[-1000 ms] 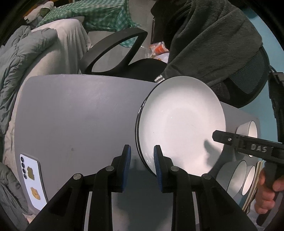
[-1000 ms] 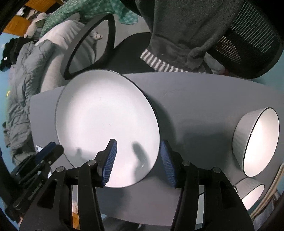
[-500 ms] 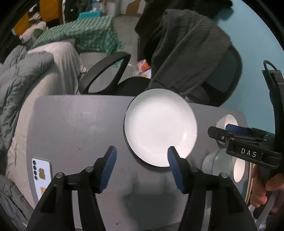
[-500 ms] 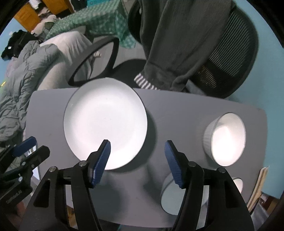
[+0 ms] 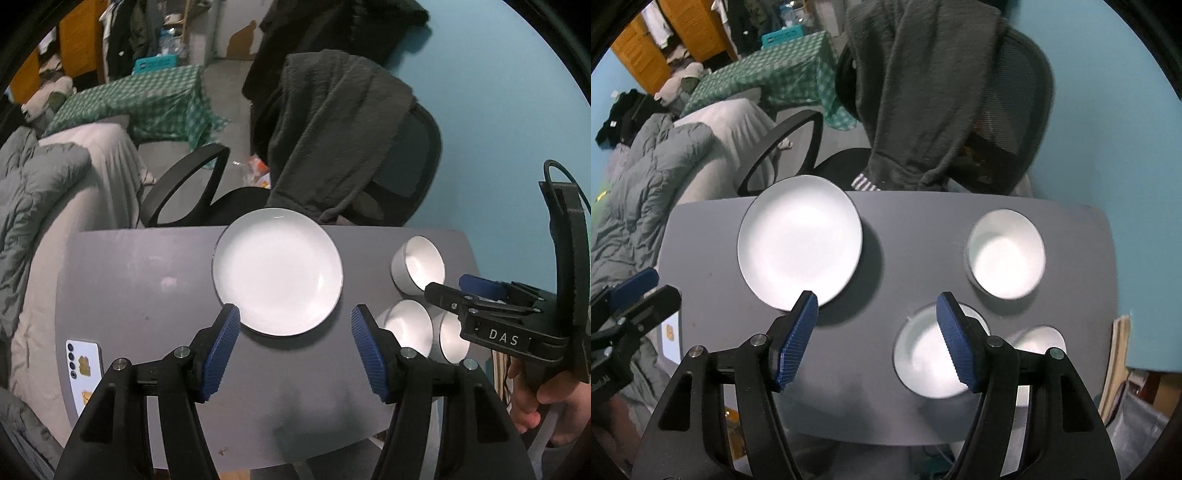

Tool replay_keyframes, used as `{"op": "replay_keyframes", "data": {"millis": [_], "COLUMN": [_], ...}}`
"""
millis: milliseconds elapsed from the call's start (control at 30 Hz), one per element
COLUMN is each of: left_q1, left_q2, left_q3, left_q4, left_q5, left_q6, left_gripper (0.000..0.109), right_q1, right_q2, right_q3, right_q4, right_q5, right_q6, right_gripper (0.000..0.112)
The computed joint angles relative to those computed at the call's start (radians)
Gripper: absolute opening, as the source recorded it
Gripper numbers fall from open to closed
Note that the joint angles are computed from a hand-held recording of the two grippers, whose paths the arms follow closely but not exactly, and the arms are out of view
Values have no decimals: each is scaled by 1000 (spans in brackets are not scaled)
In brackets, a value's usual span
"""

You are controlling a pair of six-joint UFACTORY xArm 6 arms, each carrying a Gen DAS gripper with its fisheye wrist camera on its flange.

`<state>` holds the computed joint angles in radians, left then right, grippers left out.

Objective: Organize plates and bowls

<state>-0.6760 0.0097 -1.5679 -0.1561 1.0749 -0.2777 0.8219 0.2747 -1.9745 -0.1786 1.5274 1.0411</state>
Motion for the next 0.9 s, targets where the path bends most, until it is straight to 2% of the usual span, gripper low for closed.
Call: {"op": "replay_keyframes", "data": {"millis": [400, 633, 900], "left_q1": [-43, -51, -80], "left_q2": [-32, -11, 31], "left_q3": [-8, -58, -106], "left_q4": [-44, -107, -146], "left_q5": [31, 91, 111], "left_q6": [92, 151, 175], "left_gripper": [64, 64, 64], "right_q1": [64, 100, 121], "right_q2": [-126, -175, -276], "right_q3": [75, 89, 197], "right_q4": [-78, -113, -120], "right_q5": [67, 123, 153], "right_q6": [111, 184, 299], "right_gripper": [67, 69, 69]}}
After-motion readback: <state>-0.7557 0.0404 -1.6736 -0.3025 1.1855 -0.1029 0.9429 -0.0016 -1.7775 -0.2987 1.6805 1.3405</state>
